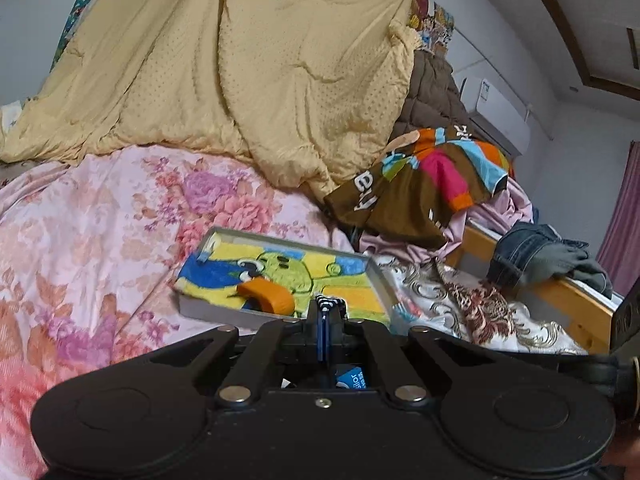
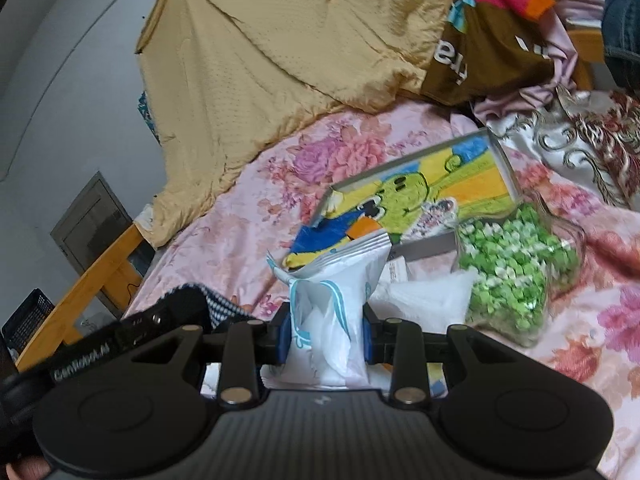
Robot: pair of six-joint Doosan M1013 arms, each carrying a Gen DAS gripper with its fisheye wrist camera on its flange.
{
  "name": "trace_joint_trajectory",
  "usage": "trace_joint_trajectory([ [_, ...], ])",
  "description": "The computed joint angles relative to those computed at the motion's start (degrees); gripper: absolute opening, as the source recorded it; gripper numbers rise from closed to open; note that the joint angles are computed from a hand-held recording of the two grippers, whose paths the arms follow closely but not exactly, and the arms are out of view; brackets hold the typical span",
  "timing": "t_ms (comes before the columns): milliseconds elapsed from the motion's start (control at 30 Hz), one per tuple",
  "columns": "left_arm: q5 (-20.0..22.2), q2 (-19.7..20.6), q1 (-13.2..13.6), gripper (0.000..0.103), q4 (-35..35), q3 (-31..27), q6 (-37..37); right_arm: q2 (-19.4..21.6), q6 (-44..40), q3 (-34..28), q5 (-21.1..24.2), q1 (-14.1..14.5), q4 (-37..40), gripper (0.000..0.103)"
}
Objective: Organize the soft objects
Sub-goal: 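Lift and carry the sock and plastic bag over the painted tray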
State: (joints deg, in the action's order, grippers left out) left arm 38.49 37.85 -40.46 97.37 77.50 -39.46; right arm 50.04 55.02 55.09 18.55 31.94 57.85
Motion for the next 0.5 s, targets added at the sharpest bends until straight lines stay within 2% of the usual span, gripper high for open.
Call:
trace_joint_trajectory([
  [100, -0.9, 0.1, 0.5, 0.0, 0.3, -0.8, 0.3, 0.1, -1.2, -0.3, -0.9, 0.0, 1.0, 0.036],
  [167, -1.9, 0.1, 1.0, 0.0, 0.8, -1.2, 0.7, 0.6, 1.3, -1.4, -0.4, 0.0, -1.8, 0.036],
  [333, -3.4, 0.6, 2.2, 0.0, 0.9, -2.4, 2.1, 2.4, 4.6, -5.6, 2.7, -0.2, -8.5, 0.036],
  [500, -4.7, 1.5, 3.6, 0.0, 0.8, -4.3, 2.6, 5.5, 6.2, -12.3, 6.9, -0.3, -15.7, 0.036],
])
